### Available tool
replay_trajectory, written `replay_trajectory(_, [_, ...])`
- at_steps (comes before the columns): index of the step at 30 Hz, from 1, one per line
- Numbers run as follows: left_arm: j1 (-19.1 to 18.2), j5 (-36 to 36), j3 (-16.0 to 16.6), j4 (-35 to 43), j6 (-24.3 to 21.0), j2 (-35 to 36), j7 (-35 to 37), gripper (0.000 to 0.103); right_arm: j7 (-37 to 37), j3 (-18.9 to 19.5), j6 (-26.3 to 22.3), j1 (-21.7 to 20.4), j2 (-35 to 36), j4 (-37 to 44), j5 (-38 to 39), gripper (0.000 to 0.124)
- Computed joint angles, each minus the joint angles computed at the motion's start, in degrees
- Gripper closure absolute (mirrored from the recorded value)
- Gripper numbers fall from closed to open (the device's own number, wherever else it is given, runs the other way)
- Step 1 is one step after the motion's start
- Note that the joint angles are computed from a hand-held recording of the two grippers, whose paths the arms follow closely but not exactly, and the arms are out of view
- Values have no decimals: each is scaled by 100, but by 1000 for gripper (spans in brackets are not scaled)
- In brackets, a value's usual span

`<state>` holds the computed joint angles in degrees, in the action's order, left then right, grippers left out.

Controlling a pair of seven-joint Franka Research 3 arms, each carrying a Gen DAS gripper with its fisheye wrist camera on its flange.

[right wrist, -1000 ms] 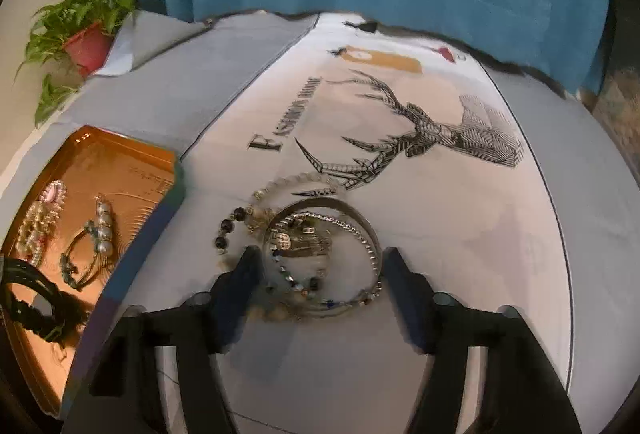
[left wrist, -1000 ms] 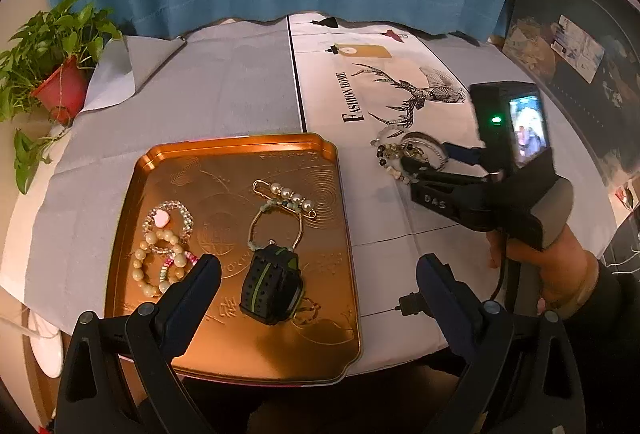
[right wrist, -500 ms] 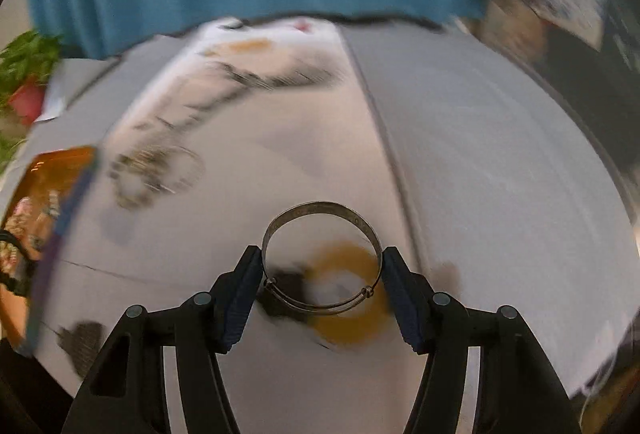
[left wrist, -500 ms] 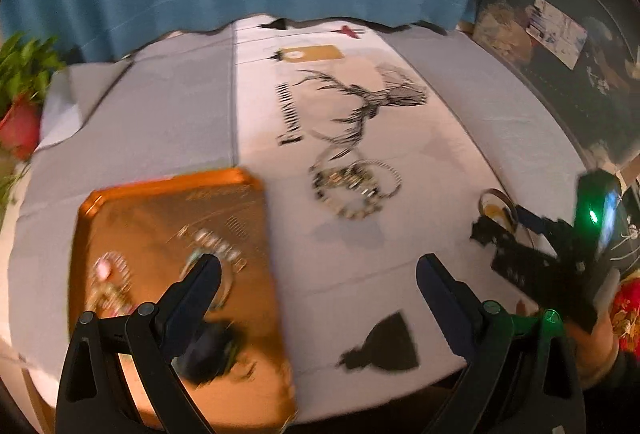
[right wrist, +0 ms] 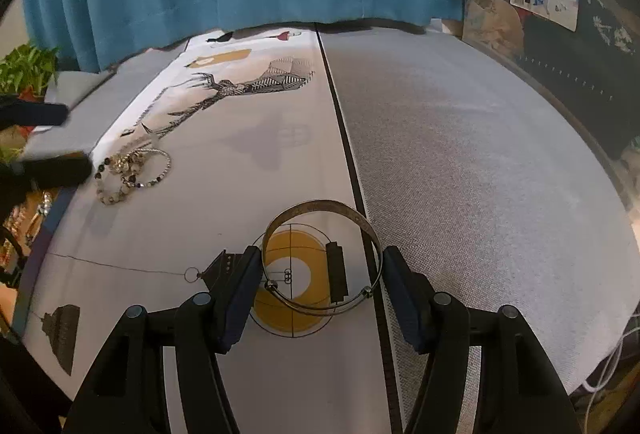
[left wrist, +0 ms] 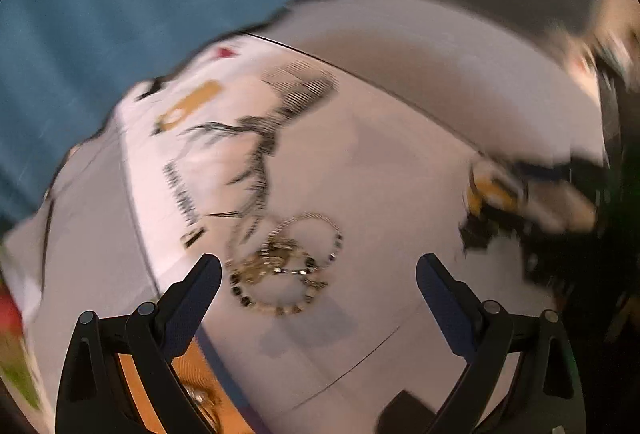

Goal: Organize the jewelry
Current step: 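Move the left tool to the silver-bead bracelet while the right tool holds the bangle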

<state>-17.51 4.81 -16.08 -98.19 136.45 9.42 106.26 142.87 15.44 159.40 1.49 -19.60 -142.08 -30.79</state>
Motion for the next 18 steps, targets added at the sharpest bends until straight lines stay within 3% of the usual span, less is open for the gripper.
replay_trajectory(1, [-10, 58, -25, 166, -202, 137, 257, 7, -19, -32, 35, 20, -7, -16, 40, 62])
replay_trajectory(3, [-22, 86, -54, 439, -496, 348, 578, 27, -70, -64, 80, 36, -1, -28, 103, 62])
replay_trajectory(5, [-88, 158, -67, 1015, -1112, 725, 797, 42, -166, -103, 125, 58, -2, -45, 182, 62])
replay_trajectory(8, [-142, 140, -74, 1557, -1628, 1071, 983, 44, -284, -128, 175, 69, -8, -66, 303, 62])
replay_trajectory(12, [-202, 192, -54, 1871, -1947, 1302, 1174, 44, -454, -169, 252, 87, -20, -101, 546, 62])
replay_trajectory(16, [-230, 289, -55, 1834, -1915, 1337, 1472, 71, -565, -129, 242, 51, -13, -92, 650, 62])
replay_trajectory(18, [-204, 76, -87, 2164, -2324, 1510, 1531, 88, -593, -109, 229, 36, -15, -89, 679, 62])
